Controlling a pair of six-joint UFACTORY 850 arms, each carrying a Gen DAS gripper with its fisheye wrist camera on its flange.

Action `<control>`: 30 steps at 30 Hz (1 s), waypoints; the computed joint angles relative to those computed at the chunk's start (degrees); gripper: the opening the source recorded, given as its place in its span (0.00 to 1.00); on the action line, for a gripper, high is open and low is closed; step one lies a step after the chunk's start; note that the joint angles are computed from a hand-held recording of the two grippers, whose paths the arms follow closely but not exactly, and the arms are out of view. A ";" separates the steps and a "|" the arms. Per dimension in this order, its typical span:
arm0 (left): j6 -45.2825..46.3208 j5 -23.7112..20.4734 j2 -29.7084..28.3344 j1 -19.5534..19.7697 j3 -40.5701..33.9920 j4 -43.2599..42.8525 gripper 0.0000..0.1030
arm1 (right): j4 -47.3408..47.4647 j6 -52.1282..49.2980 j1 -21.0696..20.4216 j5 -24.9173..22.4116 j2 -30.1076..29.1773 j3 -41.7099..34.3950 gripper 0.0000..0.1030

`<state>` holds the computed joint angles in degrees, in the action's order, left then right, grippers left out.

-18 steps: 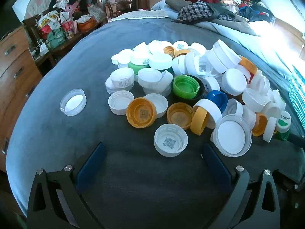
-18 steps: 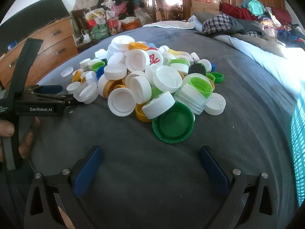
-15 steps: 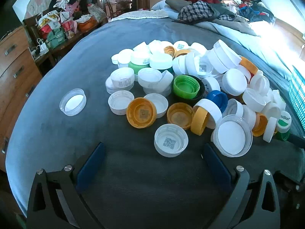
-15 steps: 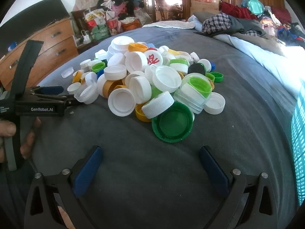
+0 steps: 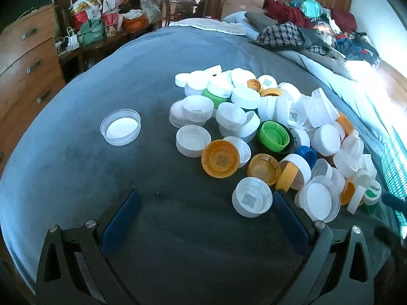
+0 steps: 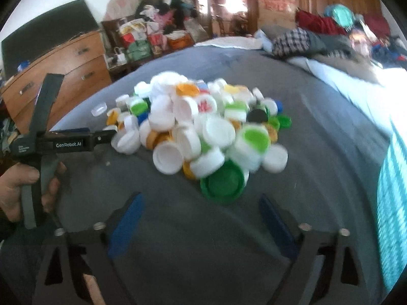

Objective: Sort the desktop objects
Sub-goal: 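Grasp the green cap with the right tool while the left tool approaches a white cap, then grasp the white QR-printed cap with the left tool while the right tool lifts the green cap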

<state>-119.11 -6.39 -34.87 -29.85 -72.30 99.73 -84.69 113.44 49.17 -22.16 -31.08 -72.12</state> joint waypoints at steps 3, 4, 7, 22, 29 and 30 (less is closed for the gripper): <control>5.25 -0.89 -0.21 -0.31 -0.19 -4.77 0.98 | 5.41 -6.11 -1.11 -0.33 -1.31 -2.15 0.70; 5.01 -0.80 -0.19 -0.28 -0.19 -4.53 0.98 | 8.37 -8.67 -1.65 0.08 -1.83 -2.86 0.70; 1.79 -0.18 -0.19 -0.11 -0.15 -1.62 0.98 | 16.46 -17.02 -2.46 -0.90 -3.93 -4.66 0.70; -7.46 0.00 0.29 -0.33 0.58 6.58 0.98 | -14.28 22.34 -0.65 4.52 4.64 9.40 0.43; -0.55 -0.65 0.08 -0.60 0.19 0.06 0.98 | -11.99 17.56 0.52 3.09 3.10 7.73 0.73; -0.25 -0.86 0.06 -0.66 0.20 -0.12 0.98 | -11.23 16.93 0.54 2.86 3.08 7.71 0.72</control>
